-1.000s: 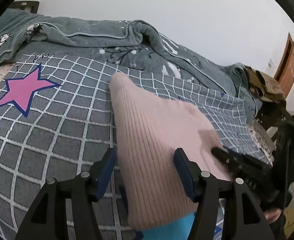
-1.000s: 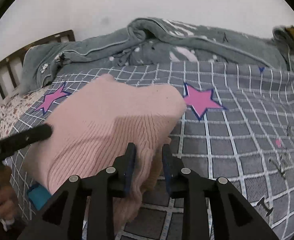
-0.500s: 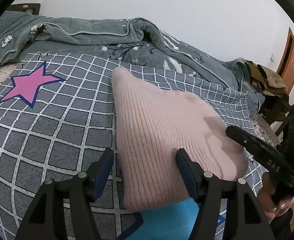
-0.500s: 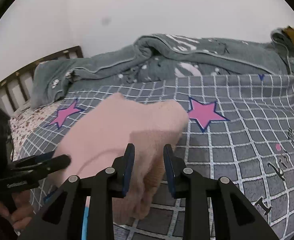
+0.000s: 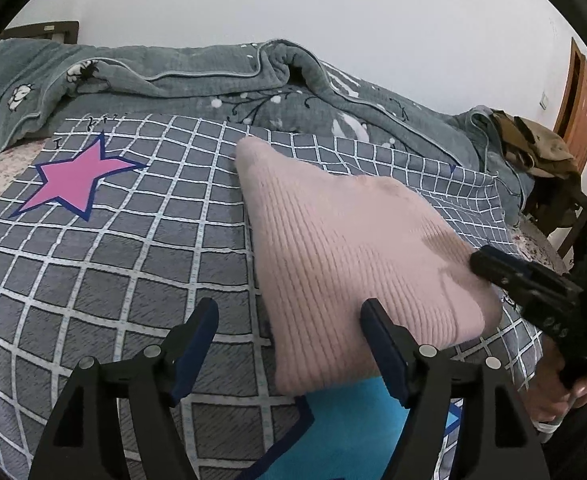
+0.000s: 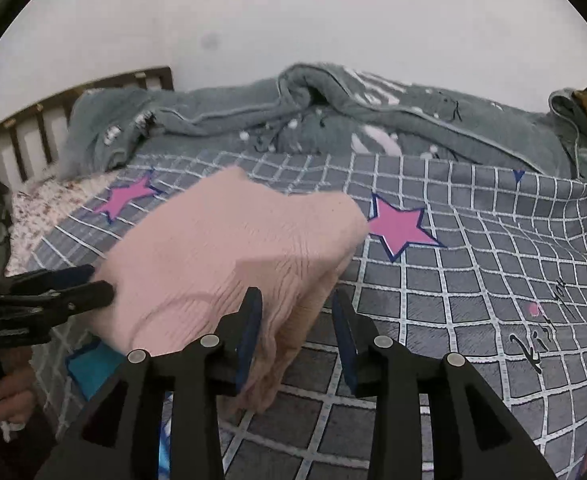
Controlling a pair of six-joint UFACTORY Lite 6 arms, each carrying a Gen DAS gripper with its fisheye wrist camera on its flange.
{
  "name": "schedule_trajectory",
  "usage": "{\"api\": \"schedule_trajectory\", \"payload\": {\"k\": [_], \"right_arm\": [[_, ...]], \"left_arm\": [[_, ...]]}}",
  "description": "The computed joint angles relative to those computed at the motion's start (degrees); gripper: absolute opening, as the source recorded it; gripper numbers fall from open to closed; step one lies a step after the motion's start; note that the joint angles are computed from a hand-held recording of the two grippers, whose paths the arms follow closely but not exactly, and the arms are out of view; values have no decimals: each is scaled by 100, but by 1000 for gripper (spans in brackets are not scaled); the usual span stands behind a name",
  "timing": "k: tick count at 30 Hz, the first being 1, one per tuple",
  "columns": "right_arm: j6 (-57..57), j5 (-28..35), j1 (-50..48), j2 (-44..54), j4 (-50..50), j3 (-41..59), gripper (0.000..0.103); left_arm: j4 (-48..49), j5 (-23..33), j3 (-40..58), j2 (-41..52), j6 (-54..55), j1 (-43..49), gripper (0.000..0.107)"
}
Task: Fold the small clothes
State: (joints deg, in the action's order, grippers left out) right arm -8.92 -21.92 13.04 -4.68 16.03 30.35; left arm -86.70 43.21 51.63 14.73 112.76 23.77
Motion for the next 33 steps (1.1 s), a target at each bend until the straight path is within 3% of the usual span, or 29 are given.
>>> {"api": "schedule_trajectory", "payload": {"k": [4, 7, 13, 19, 22, 23, 27, 33], "right_arm": [[1927, -63, -254, -689, -2036, -636, 36], [2808, -245, -268, -876, -2840, -990, 37], [1954, -391, 347, -767, -1802, -1147, 37], [1175, -587, 799, -372, -819, -1085, 36], [370, -824, 1026, -484, -7, -1210, 12], [251, -837, 981, -562, -18, -1244, 7], [575, -543, 506, -913, -854, -1372, 7], [540, -218, 404, -636, -1149, -1190, 8]], "left_arm": [[44, 96, -122, -72, 159, 142, 72], [70, 193, -280, -189, 333, 229, 72], [162, 165, -739, -504, 602, 257, 72], [-77, -278, -1014, -653, 947, 112, 72], [-25, -224, -885, -572, 816, 207, 72], [33, -173, -809, -523, 720, 272, 72], [369, -22, -486, -271, 247, 412, 72], [497, 654, -407, -276, 239, 727, 72]]}}
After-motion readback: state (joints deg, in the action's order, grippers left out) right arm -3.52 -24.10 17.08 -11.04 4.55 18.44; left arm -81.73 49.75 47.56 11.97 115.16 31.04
